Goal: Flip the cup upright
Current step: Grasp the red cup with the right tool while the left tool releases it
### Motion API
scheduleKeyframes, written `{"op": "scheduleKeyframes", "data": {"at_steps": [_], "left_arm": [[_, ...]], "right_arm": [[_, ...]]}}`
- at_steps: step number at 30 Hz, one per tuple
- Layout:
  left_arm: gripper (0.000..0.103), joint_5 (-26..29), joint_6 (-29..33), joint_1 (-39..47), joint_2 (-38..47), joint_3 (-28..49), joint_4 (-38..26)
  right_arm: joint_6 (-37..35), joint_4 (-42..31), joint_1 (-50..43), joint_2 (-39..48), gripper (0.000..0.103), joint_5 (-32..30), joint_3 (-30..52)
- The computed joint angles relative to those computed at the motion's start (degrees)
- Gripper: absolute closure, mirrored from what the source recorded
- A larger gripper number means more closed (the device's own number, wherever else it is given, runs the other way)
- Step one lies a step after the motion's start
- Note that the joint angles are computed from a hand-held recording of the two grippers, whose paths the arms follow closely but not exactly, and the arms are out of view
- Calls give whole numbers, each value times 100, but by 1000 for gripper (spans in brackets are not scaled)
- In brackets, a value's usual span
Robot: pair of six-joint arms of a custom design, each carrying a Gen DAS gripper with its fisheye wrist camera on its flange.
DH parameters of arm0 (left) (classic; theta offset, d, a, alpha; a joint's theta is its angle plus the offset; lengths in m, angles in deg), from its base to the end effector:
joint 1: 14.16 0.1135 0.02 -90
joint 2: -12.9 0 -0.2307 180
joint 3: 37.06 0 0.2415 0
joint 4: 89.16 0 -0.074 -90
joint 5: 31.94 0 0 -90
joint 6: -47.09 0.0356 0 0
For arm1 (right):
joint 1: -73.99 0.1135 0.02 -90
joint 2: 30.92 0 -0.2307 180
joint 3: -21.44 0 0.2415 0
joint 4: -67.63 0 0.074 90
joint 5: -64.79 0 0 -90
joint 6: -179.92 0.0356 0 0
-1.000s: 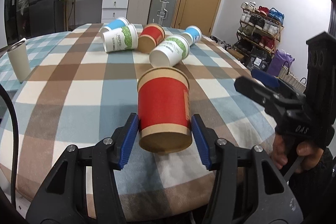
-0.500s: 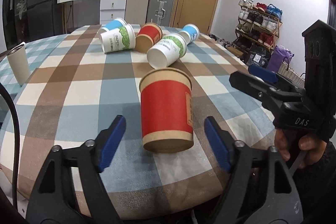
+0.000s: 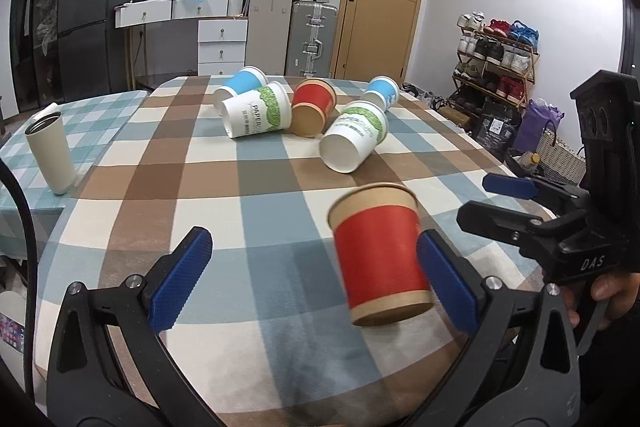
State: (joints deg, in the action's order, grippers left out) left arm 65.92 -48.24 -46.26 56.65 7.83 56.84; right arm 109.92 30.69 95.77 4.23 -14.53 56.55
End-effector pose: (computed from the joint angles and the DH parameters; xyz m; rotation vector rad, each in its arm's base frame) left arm 0.1555 -0.1033 0.2186 0.5849 2.1053 -0.5236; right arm 0.1510 0.0532 0.1806 0.0686 2.2094 0.1999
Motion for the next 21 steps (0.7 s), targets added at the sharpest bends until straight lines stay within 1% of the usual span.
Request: {"op": "scheduleKeyframes", "data": {"at_steps": [2,6,9,13,16,18,21], "left_arm": [[1,236,131,342,80,-16,89],[1,524,344,908,309,-124,380],[1,593,389,1077,477,-210,593],[1,634,430,1107,628,-337,869],[1,713,456,1092,722,-387,1016],[1,639,477,1030,795,-408,1099],[1,622,468,997,817,-426,1151]], "right_arm": [[145,118,19,326,0,-121,102],[414,339,-33,831,0,-448,251],[611,523,-246,1141,0,-922,312],[852,750,-505,1595,1,-1456,427],[956,914,-660,1970,5,-1839,549],[1035,1016,-740,2292,9,-2091,672],[1229,1192,-897,2708,14,-2553,797]]}}
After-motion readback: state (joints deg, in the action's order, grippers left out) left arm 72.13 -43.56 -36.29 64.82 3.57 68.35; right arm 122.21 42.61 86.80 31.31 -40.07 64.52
